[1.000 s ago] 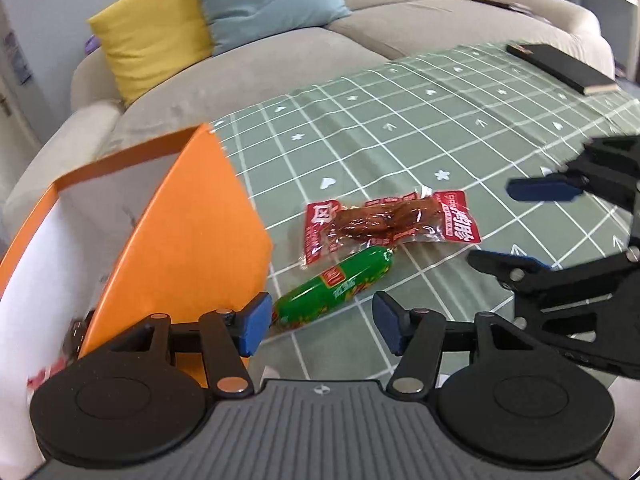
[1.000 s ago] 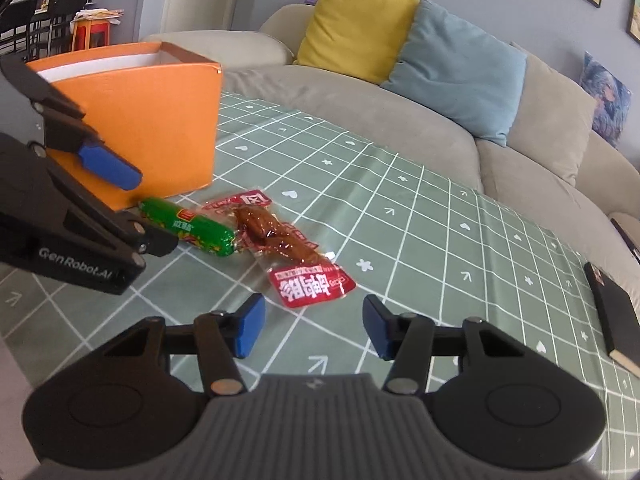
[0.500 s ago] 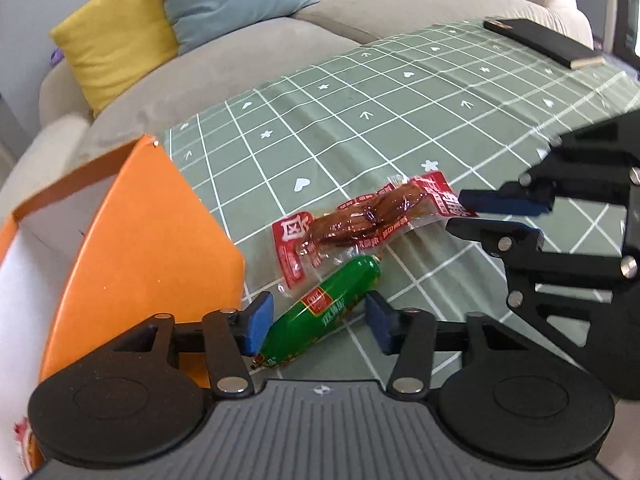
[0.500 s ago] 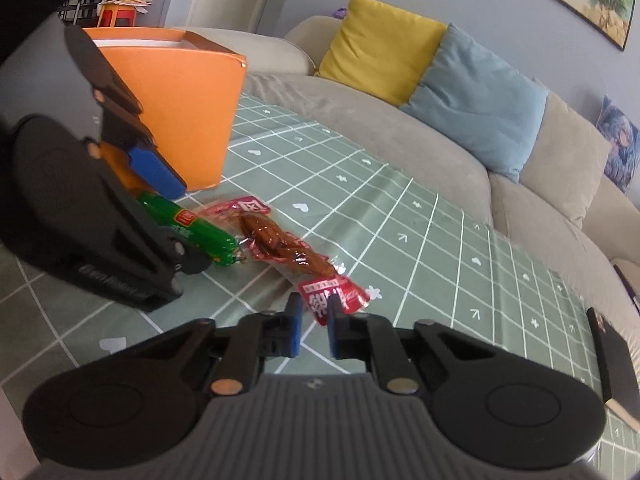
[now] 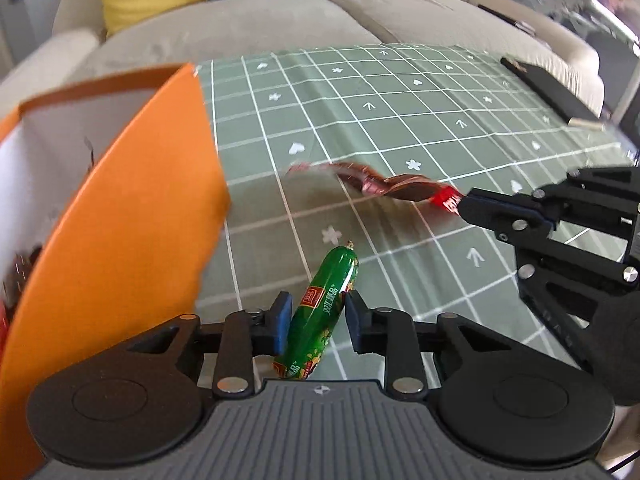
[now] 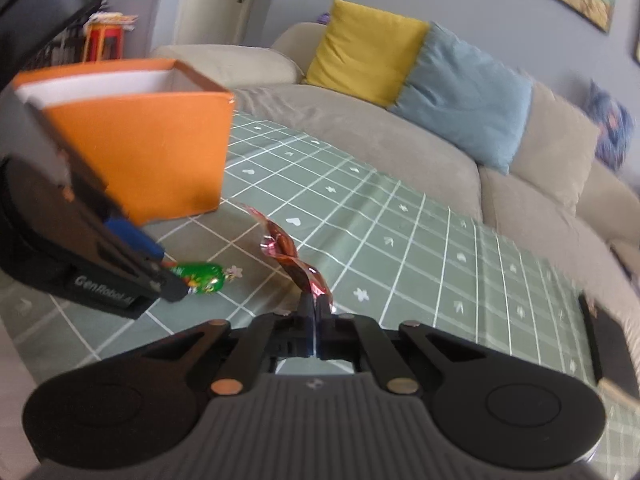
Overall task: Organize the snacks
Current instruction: 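Grasp the green sausage with the left tool while the right tool grasps the red meat-stick packet, then lift both snacks and carry them over the orange box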
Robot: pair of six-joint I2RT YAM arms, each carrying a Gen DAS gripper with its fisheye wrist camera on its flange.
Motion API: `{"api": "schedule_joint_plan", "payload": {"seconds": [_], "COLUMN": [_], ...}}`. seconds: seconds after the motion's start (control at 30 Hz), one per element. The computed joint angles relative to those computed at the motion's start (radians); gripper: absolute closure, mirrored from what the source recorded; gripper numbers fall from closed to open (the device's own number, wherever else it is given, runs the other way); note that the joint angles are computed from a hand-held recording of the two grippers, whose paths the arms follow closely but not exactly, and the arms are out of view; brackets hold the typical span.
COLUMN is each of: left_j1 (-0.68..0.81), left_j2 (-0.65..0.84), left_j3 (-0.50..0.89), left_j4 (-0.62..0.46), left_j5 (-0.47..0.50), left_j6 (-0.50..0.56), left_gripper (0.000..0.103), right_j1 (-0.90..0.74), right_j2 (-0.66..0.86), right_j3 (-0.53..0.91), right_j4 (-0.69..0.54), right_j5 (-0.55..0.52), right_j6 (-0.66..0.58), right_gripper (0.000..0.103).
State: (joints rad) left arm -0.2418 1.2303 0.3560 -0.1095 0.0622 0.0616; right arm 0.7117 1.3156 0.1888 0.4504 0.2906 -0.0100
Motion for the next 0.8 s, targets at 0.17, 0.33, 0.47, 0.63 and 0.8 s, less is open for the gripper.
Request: {"api": "schedule_joint_plan", "payload": {"seconds": [0.17, 0.33, 0.47, 0.63, 0.8], "left_j1": [0.043, 0.064, 0.071, 0.099, 0.042], "left_j2": [-0.093, -0.191, -0.28, -0.308, -0.33], "left_j3": [-0.034, -0.067, -0.095, -0.101, -0.12], "left_j4": [-0.078, -0.157, -0.216, -0.261, -0.26], "left_j5": [0.083, 0.151, 0.165, 0.221, 0.179], "left_j6": [-0.042, -0.071, -0.064, -0.06, -0.104], "left_gripper": [0.073, 0.073, 0.073, 0.073, 0.074], "right_j1": [-0.06, -0.12, -0.184, -0.319, -0.681], "right_j2": [-0.202, -0.362, -0.512, -0.732, -0.91], "right_j3": [0.013, 0.026, 0.02, -0.002, -0.027], "right_j4": [-0.262, -0.467, -0.638, -0.858, -1.093], "right_j5": [-0.115, -0.222, -0.315, -0.464, -0.736], "right_j6": [0.169, 0.321, 0.416, 0.482, 0.42], "right_gripper": [0.103, 0.103, 0.103, 0.103, 0.103]}}
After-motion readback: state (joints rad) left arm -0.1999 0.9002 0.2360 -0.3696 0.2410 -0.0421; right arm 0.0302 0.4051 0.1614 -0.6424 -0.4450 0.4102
